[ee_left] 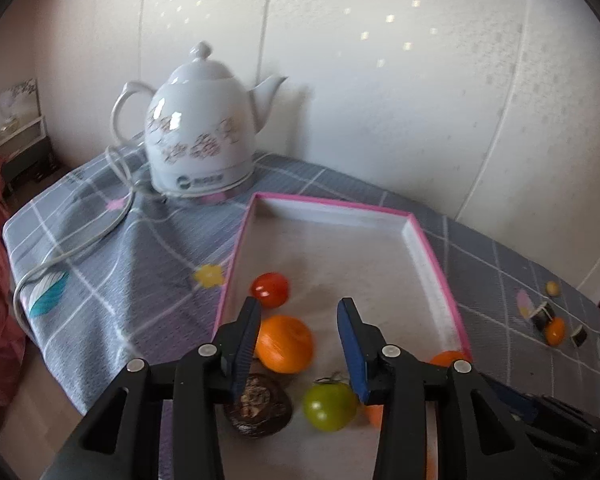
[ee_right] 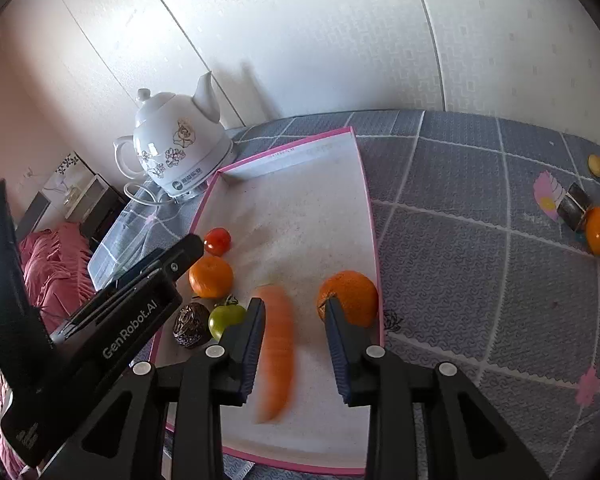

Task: Organize fruits
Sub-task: 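Open the left tool to drop the orange while the right tool releases the carrot into the tray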

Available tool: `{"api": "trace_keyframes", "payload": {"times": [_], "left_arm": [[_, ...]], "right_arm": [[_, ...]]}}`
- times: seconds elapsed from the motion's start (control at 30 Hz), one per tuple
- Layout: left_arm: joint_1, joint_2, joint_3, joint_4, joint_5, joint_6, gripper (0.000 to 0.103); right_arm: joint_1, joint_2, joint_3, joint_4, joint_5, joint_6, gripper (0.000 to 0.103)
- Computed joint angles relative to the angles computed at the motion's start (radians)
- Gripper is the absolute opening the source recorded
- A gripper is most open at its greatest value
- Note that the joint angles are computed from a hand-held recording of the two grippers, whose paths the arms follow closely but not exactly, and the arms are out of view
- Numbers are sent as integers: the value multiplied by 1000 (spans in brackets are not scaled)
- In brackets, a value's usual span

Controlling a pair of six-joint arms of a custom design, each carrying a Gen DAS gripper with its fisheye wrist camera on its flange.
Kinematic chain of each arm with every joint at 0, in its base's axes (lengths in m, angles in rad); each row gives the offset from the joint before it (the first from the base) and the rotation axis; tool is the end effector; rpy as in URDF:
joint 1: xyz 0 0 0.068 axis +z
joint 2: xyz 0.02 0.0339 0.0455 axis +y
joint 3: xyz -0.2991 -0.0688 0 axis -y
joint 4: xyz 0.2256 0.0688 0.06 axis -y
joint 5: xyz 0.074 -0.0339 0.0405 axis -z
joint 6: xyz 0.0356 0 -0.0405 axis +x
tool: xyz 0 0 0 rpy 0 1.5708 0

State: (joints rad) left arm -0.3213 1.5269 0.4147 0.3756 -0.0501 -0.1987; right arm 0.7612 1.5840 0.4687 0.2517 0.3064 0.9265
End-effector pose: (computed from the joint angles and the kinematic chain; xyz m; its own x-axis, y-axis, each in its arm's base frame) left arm 0.2299 -0.0746 0.1630 -0.6802 0.0186 -0.7328 0.1489 0.9824 -0.1132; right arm 0.1864 0.1627 0.1543 -0.7430 0.3450 -0.5736 0.1302 0.9151 0.3817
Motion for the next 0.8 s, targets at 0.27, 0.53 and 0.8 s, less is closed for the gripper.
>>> {"api": "trace_keyframes", "payload": {"times": [0.27,0.53,0.8], "left_arm": [[51,-9,-10,-6,-5,-37,47],[29,-31,-16,-14,-15,-30,54],[-2,-46,-29,-4,-27,-25,58]], "right_arm": [[23,15,26,-52,18,-30,31],[65,13,60,-143,99,-57,31],[83,-11,62,-193,168,-63,31]]}}
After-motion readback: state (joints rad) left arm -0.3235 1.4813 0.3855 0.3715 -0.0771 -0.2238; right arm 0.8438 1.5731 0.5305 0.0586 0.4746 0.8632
